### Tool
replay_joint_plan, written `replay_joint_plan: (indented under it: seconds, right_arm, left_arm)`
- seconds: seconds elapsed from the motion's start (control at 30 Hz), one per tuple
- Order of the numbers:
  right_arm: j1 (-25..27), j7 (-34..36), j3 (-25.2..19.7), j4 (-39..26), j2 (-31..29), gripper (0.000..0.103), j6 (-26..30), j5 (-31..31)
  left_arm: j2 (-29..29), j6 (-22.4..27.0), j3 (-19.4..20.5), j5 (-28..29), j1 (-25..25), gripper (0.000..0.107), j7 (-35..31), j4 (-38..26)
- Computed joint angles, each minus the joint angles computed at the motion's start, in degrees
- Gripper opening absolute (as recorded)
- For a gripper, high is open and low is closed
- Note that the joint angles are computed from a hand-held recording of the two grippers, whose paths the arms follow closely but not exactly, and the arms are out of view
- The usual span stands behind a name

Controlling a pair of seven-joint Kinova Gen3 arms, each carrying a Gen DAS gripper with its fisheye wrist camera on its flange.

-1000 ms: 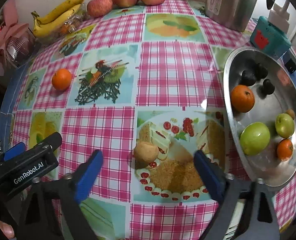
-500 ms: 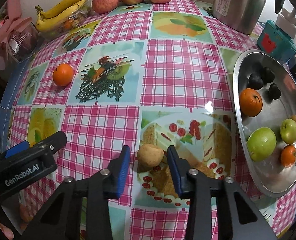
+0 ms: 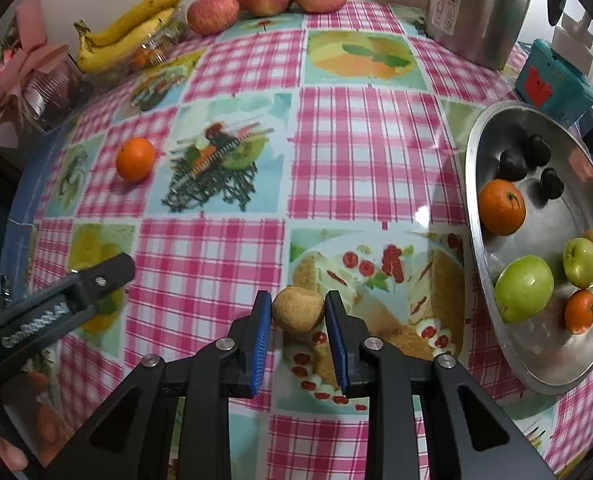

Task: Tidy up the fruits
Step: 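Close the right tool on the brown kiwi while the left tool closes on the tangerine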

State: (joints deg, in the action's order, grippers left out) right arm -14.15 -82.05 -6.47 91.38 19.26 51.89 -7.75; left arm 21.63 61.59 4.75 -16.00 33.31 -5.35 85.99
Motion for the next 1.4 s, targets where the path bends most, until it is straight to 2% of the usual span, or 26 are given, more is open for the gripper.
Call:
replay_joint_plan:
  seconds: [0.17,0.37,0.5,0.73,1.4]
  right_arm:
    - [0.4,0.6,-0.2,0.2,-1.0,0.028,-1.3,-0.8]
    - [0.1,-0.3,0.4,-0.7,-0.8,0.028,-2.0,0.1]
    - [0.1,-0.9,0.6,-1.8,-0.1,0.028,-2.0,0.8]
    - [0.6,-1.1,0.4,-3.6,1.1,0.028,-2.6,0.5]
    - [0.0,-2.7,0.9,-5.4,3.3,0.028,-0.9,2.2]
  left_arm:
    - [-0.5,-0.5,-0.6,-2.0,0.1,0.078,0.1,-1.2]
    - [-0.8,-3.6,-1.2,-4.0,-0.6,0.071,-0.1,-0.7]
    - [-0.6,-6.1,-1.6,-4.0,-1.7,0.062,-0.4,-0.2]
    - [1.0,-8.0,-2.5,-2.9,-3.6,0.052,-2.3,-0.6]
    - [4.0,-11.0,-4.4,-2.3,-3.9,0.044,-4.5,-1.6]
